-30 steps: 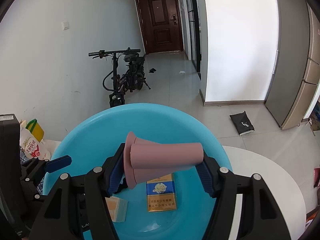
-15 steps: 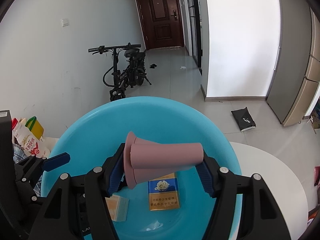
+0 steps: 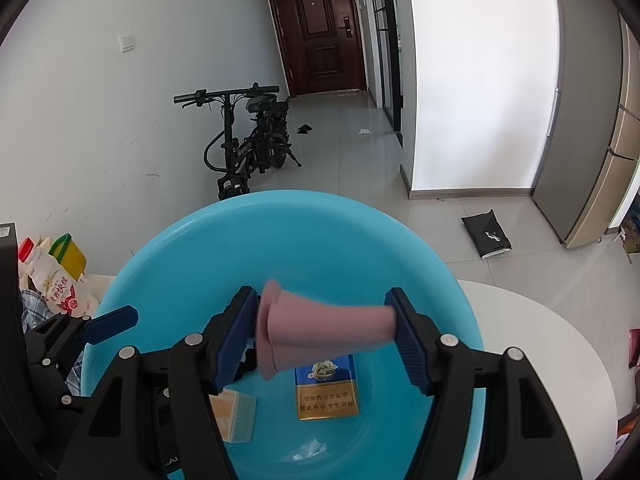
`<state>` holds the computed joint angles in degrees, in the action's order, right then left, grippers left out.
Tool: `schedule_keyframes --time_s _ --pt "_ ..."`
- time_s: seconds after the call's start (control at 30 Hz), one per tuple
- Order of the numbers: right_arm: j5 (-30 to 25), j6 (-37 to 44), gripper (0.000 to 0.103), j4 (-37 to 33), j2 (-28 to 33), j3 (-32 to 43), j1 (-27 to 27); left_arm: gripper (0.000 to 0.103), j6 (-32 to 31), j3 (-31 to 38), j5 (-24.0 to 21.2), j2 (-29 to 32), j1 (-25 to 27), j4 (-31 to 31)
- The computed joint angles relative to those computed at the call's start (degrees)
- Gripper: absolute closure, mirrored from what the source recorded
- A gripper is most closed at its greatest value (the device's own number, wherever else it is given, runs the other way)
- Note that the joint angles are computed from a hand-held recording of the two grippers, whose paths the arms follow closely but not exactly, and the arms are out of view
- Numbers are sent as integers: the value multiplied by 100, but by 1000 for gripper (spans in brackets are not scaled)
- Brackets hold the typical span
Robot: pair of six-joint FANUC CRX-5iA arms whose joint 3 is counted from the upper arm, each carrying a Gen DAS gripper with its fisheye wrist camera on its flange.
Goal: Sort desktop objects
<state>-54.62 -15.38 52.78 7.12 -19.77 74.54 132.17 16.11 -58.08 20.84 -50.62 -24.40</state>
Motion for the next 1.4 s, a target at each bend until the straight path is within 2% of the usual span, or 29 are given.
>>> schedule_keyframes --time_s 0.1,0.2,0.63,0.77,0.9,0.97,1.07,1.3,1.4 --pt "-139 -49 25 106 15 2 20 19 52 -101 108 -82 18 -20" --pt "-218 -24 25 117 27 26 36 19 -70 -123 120 -81 83 137" --pt "-99 209 24 -83 20 57 -1 19 -138 -88 117 -59 85 117" --pt "-151 10 24 0 11 15 56 19 -214 -96 129 -77 74 117" --pt "-32 -189 24 9 -82 -115 149 19 -11 -141 74 -209 -144 -161" --pt "-14 -100 24 -83 -153 -137 188 19 -11 -223 126 -305 -202 -187" --pt "-377 245 24 -315 -160 59 290 19 -354 -347 179 -385 -194 88" --pt "-807 1015 24 -565 -284 355 552 19 -475 -423 -182 -636 -456 -102" --pt "-860 1175 24 -700 -375 352 691 19 -691 -742 44 -912 -383 282"
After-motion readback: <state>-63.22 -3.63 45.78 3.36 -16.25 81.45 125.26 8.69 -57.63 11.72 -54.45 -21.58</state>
